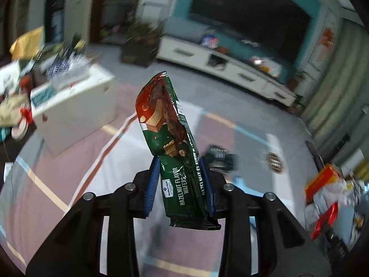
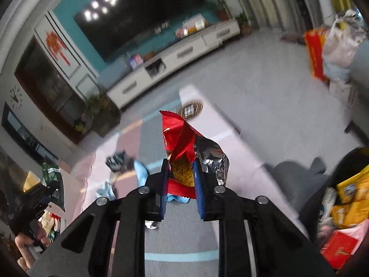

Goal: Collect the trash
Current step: 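Grasp the green wafer bag with the left tool while the right tool grasps the red chip bag, then carry both bags over the black bin and open both tools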

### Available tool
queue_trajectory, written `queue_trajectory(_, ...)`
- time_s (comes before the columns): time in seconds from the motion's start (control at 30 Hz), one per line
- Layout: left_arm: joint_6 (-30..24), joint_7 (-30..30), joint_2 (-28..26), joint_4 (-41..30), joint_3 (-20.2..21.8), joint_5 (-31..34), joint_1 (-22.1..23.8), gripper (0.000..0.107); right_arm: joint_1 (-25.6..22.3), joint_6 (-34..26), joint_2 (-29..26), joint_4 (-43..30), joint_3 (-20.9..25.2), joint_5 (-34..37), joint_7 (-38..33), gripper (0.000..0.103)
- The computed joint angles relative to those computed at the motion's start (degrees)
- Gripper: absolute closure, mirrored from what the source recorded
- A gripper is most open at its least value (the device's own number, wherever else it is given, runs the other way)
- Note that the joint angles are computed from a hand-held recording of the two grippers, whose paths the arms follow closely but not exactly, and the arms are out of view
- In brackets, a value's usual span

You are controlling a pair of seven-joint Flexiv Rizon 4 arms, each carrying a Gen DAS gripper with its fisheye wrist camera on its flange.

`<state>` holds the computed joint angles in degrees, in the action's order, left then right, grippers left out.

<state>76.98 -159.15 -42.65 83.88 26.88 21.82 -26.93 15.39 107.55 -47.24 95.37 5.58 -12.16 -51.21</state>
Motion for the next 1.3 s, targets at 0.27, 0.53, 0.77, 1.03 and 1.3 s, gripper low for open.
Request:
queue_trajectory(0.27,0.2,3.4,-0.1,-6.6,0.2,7.1,-8.3,0.071,3.9,17.8,9.5,17.9,-7.1,14.5,-4.4,0.081)
queue_trajectory(0.53,6.0,15.1,-5.9,-13.1,-12.8,2.6,-6.5,0.071,8.0,17.7,11.2,22.7,-13.6,30.8,-9.8,0.081)
queue_trajectory(0.77,4.7,34.5,-14.7,-21.7,-28.6,-4.6,-2.3,0.070,7.2,15.6,10.3,24.2,-15.1,35.5,-8.1,0.081)
queue_trajectory(1.03,-2.3,54.1,-26.3,-34.2,-41.7,-13.5,-1.0,0.070,6.2,11.7,9.5,24.8,-16.4,34.6,-4.0,0.080)
queue_trajectory(1.3,-10.4,64.3,-33.2,-44.5,-43.4,-21.4,-3.7,0.068,4.4,10.1,9.3,25.7,-15.9,31.4,0.0,0.079)
